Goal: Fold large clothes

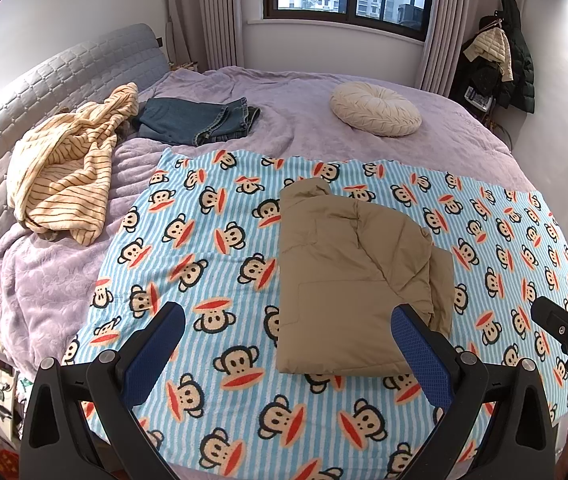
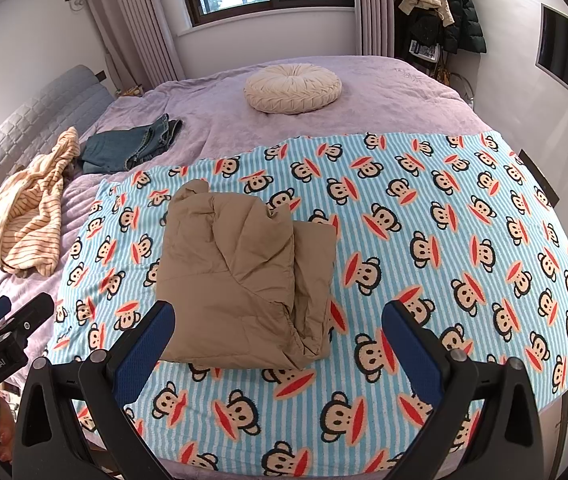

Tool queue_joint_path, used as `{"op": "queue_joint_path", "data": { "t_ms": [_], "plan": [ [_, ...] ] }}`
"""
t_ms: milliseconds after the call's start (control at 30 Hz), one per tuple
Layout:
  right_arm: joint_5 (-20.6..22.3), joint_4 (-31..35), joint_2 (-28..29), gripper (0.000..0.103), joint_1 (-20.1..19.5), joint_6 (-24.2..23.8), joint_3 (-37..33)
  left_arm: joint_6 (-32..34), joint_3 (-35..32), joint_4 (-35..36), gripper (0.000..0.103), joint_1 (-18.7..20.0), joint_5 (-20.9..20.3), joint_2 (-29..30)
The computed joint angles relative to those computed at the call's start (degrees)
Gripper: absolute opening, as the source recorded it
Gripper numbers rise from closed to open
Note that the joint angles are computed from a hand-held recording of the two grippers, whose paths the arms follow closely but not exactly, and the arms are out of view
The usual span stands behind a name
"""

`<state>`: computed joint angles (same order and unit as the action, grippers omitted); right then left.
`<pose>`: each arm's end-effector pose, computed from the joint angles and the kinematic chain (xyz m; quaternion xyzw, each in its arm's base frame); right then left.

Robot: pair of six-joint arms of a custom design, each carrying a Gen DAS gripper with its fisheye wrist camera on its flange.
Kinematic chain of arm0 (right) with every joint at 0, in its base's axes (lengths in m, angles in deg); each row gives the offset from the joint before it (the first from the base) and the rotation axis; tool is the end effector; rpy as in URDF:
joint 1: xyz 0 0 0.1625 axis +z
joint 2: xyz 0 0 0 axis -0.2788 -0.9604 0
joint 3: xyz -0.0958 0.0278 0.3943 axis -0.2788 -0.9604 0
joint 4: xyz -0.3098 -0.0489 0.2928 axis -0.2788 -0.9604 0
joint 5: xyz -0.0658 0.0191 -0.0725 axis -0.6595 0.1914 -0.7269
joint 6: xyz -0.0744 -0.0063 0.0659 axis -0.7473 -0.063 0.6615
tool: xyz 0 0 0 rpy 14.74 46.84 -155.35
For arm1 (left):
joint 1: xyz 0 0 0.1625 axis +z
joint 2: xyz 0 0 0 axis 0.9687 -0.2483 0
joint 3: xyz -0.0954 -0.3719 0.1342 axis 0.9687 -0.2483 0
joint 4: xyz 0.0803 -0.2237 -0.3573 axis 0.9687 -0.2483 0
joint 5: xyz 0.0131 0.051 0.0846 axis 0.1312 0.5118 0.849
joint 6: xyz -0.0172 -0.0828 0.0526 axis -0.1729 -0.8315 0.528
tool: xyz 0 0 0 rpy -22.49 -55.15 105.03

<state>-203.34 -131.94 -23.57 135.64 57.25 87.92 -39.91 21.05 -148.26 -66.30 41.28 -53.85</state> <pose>0.2786 -0.3496 0.3980 0.2173 -0.9033 0.2368 0.2841 -0.4318 -0.2755 0.2350 -0.0615 0.8327 -0.3783 0.3996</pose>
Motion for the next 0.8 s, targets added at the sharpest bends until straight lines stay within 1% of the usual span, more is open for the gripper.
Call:
{"op": "queue_joint_path", "data": {
  "t_ms": [800],
  "plan": [
    [-0.1, 0.2, 0.3, 0.103, 0.0, 0.3, -0.1, -0.2, 0.9, -1.1, 0.103, -0.3, -0.2, 0.0]
  ]
}}
